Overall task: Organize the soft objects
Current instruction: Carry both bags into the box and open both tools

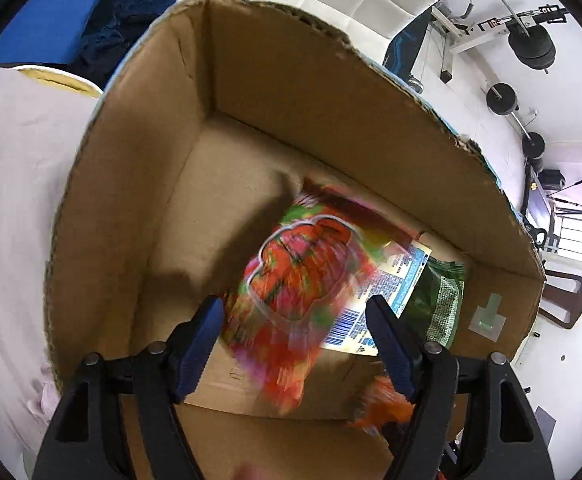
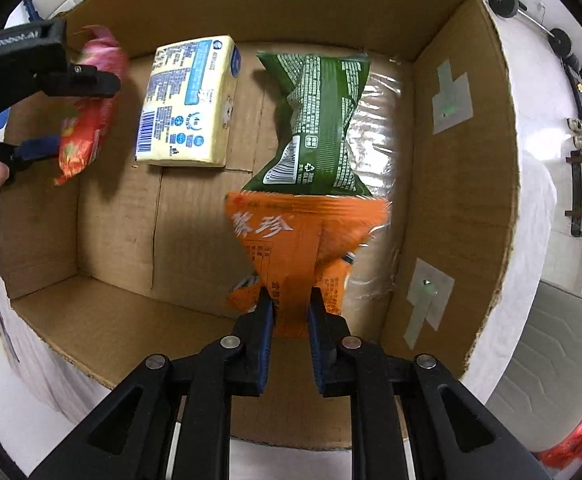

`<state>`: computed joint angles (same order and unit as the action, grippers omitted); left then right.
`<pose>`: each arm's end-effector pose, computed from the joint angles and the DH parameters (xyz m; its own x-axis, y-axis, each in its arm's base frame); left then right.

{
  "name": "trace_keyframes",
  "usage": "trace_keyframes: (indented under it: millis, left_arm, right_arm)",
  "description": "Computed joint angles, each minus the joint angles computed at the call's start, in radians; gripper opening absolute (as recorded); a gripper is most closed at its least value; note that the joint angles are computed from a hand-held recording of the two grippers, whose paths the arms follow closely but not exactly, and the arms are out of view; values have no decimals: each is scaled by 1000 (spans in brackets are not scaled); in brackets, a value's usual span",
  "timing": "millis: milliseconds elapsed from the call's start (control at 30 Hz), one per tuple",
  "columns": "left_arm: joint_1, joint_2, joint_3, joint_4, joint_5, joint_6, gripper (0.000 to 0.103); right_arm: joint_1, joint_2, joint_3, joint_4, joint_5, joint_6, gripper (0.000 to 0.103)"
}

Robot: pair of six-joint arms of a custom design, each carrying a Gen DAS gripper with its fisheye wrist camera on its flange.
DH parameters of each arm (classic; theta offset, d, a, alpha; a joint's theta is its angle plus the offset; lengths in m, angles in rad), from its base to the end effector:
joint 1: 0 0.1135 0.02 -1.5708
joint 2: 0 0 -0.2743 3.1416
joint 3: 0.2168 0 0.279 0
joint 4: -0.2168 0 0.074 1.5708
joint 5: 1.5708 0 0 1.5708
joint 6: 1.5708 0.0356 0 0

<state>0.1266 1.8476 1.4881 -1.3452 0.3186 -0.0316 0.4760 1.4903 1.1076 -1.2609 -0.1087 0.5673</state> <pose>0.3553 0.0340 0.2308 -0.9775 -0.1547 0.1432 -0.1924 0.9324 -0.3061 0.2339 0.1249 0.2317 -0.9886 0.0913 0.1195 0.0981 0.9938 0.0522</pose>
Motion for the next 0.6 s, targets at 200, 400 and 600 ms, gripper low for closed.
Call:
trace_keyframes:
  millis: [200,400,600]
  left_arm:
    - [-5,-68,-22,4,-39,23,79]
    - [1,-146,-41,-7,-64,70,80]
    - [5,-338,-147,-5,-141,146,103]
  right_arm:
    - [-5,-28,-11,9,-8,30,60]
    - [-21,-56,-1,5,-15,46,94]
    - [9,-121,20,-20,29,100,103]
